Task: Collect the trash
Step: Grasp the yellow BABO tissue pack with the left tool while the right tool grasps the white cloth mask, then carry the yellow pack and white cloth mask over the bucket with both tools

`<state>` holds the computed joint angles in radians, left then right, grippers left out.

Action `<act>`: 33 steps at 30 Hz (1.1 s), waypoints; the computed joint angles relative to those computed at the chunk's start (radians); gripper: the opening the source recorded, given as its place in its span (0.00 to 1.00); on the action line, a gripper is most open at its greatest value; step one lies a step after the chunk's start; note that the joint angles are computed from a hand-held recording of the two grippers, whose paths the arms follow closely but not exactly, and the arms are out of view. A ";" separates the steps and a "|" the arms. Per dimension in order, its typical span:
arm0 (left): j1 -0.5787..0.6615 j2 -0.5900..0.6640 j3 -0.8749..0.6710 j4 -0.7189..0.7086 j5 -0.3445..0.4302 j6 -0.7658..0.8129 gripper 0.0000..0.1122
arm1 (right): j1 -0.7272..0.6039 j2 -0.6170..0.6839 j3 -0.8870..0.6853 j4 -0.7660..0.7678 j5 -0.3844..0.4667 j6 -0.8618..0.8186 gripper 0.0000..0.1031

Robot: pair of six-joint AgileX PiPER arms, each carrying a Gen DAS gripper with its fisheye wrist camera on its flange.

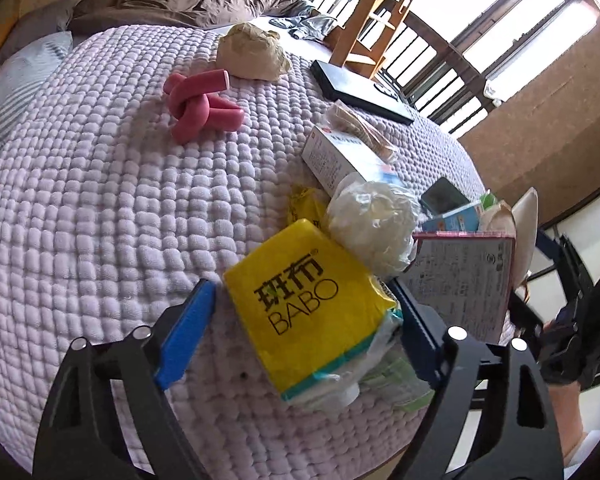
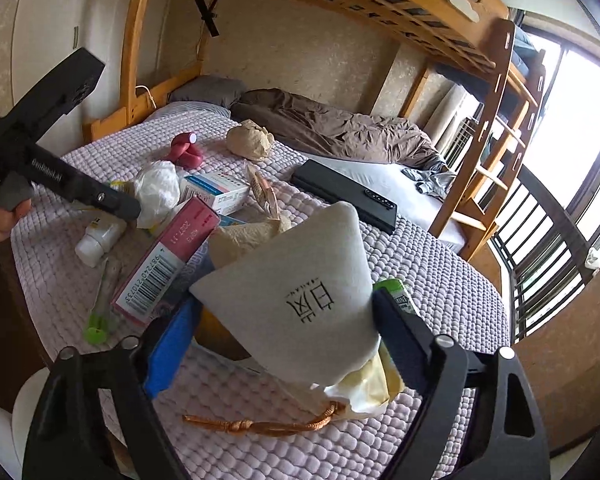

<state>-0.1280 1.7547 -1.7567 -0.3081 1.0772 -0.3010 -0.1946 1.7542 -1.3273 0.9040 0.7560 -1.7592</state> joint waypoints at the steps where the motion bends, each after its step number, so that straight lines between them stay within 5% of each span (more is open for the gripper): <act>1: -0.007 0.001 -0.005 0.014 0.008 -0.003 0.74 | 0.003 -0.001 0.001 -0.002 -0.007 -0.001 0.78; 5: -0.019 -0.014 0.001 0.051 0.019 -0.029 0.59 | 0.007 -0.010 0.013 0.011 -0.033 -0.023 0.66; 14: -0.019 -0.067 0.056 0.063 -0.012 -0.037 0.57 | -0.017 0.009 -0.033 0.001 0.026 0.025 0.59; 18: -0.025 -0.080 0.066 0.072 -0.016 -0.040 0.57 | -0.007 -0.008 0.008 0.041 -0.033 -0.048 0.81; 24: -0.031 -0.093 0.079 0.073 -0.022 -0.040 0.57 | 0.020 0.058 -0.090 -0.062 0.006 0.067 0.83; 29: -0.065 -0.101 0.073 0.140 -0.025 -0.079 0.57 | 0.017 0.090 -0.169 -0.109 0.070 0.157 0.54; 33: -0.104 -0.117 0.063 0.226 -0.016 -0.124 0.57 | -0.011 0.062 -0.157 -0.061 0.084 0.154 0.52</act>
